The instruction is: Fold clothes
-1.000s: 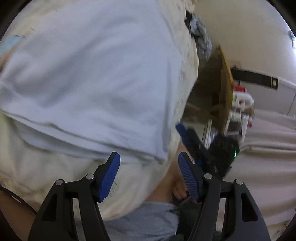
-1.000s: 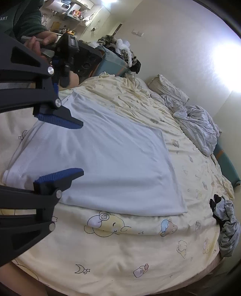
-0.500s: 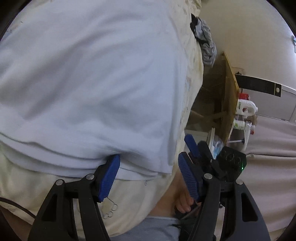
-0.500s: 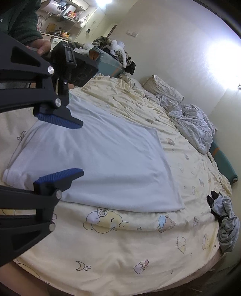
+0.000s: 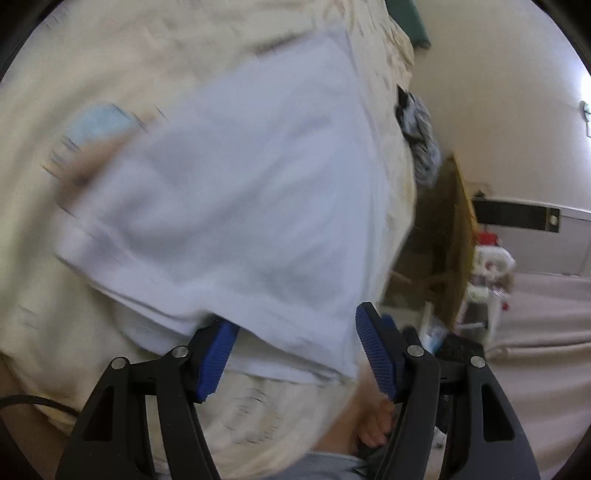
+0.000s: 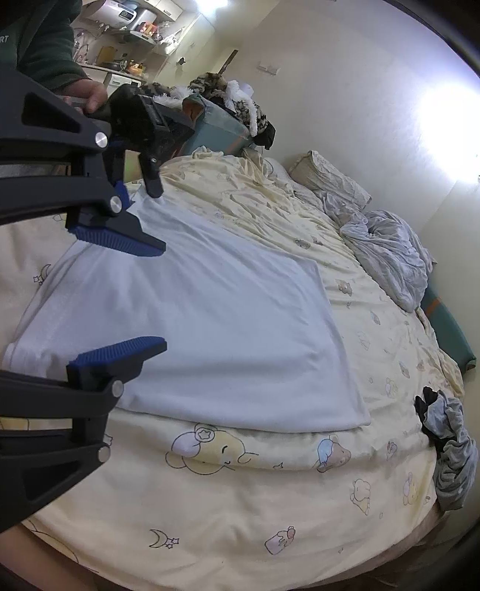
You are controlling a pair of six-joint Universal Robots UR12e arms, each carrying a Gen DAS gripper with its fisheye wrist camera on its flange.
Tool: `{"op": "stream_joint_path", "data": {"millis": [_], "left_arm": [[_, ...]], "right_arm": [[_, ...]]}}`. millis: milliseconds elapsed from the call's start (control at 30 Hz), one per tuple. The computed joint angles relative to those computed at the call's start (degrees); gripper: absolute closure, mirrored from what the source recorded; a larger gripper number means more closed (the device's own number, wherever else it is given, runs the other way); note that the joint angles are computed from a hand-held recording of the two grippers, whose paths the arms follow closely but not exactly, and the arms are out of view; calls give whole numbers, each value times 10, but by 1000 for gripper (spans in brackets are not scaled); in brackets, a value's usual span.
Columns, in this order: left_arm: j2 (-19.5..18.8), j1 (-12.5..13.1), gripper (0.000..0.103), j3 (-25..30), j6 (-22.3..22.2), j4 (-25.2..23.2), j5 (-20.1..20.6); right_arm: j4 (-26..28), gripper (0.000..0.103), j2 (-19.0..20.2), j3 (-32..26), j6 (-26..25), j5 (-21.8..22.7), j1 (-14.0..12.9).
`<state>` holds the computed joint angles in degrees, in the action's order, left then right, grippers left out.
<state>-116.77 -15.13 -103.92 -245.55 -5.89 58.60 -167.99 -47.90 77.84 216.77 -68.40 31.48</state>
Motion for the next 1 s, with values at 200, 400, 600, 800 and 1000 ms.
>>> {"op": "stream_joint_path", "data": {"millis": [200, 400, 600, 800, 1000], "left_arm": [[26, 1, 101, -12, 24, -75, 79], [49, -10, 102, -7, 66, -148, 131], [47, -15, 102, 5, 98, -181, 154], [37, -12, 103, 19, 114, -182, 150], [27, -15, 102, 41, 142, -228, 139]], "right_arm": [[-17, 57, 0, 5, 22, 0, -3], [-13, 57, -2, 7, 25, -4, -5], [3, 57, -6, 6, 17, -27, -1], [259, 66, -11, -64, -141, -142, 29], [514, 72, 30, -169, -269, -197, 49]]}}
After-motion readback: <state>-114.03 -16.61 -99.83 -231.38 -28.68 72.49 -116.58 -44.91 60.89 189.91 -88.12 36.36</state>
